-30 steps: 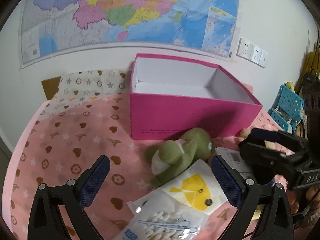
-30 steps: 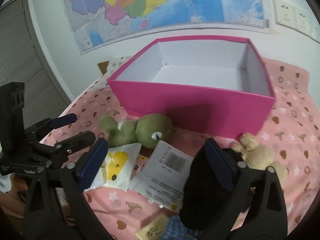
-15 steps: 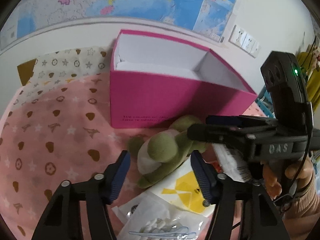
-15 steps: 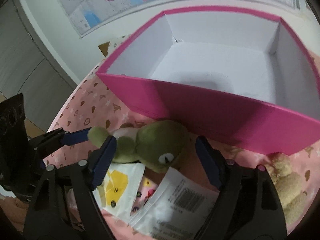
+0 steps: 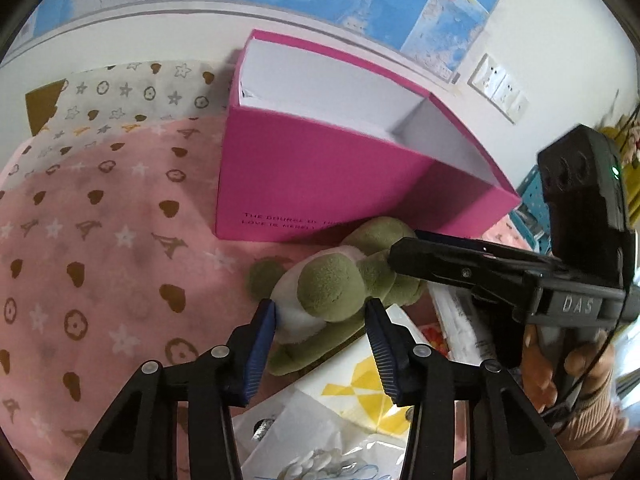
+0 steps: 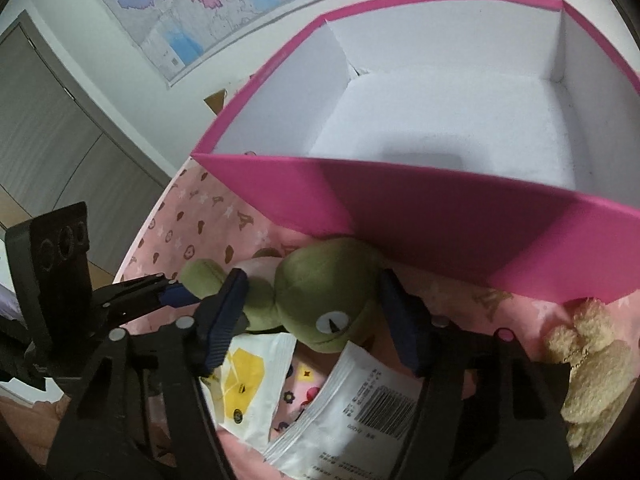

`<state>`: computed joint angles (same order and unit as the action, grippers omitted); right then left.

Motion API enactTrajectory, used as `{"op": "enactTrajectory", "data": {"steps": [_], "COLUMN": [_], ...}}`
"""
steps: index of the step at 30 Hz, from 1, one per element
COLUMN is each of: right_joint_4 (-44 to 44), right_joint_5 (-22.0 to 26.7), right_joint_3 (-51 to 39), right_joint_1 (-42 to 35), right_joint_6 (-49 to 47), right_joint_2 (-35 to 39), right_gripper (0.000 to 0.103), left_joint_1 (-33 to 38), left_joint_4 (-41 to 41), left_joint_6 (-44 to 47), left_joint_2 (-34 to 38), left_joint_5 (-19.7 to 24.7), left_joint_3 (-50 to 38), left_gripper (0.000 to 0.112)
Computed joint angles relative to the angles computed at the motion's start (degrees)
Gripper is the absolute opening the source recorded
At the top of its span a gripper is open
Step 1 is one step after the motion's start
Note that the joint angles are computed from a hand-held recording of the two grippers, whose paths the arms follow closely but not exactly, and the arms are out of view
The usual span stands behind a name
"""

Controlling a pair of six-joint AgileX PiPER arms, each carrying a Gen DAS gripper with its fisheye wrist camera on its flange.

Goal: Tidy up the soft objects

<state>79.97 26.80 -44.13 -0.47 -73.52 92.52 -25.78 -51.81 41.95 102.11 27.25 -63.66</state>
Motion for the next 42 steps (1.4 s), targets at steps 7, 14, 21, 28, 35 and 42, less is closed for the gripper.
{"op": "enactTrajectory", "data": {"steps": [7,14,21,28,35,42], "right_joint_4": [7.29,8.88,2.3,1.6,-5.26,-6.84], "right_joint_5": [-3.4,-5.5,-8.85,-7.82,-5.38,-3.15], "right_joint_3": [4.32,8.46,5.17,-3.32,-9.77,-11.65], "right_joint_1": [2.52,4.56,5.6,2.9,0.26,-0.55], "right_joint_6": [-6.63,-7.83,-1.93,-1.1,6.52,8.4], "right_joint_2": [-6.39,-16.03,-21.68,-13.94,-4.57,-0.05], "right_gripper": [0.066,0.066,0.066,0.066,0.066,0.066], "left_joint_1": [-0.3,-0.87,-1.89,-1.23,0.0,-0.4], "left_joint_4": [-4.55,-8.64,-4.11,5.4,13.32,15.74], "left_joint_6": [5.63,11.71,10.3,0.59,-8.35,-10.73], "left_joint_2": [-5.88,-12.85,-11.9,-3.12,6.43,5.5], "left_joint_5": [-3.89,-5.44,-6.5,-3.68,2.67,-0.09], "left_joint_3": [3.76,5.07,-3.05,-14.44,-24.45,-21.94], "left_gripper": [0.046,0.046,0.046,0.047,0.047,0.046]}}
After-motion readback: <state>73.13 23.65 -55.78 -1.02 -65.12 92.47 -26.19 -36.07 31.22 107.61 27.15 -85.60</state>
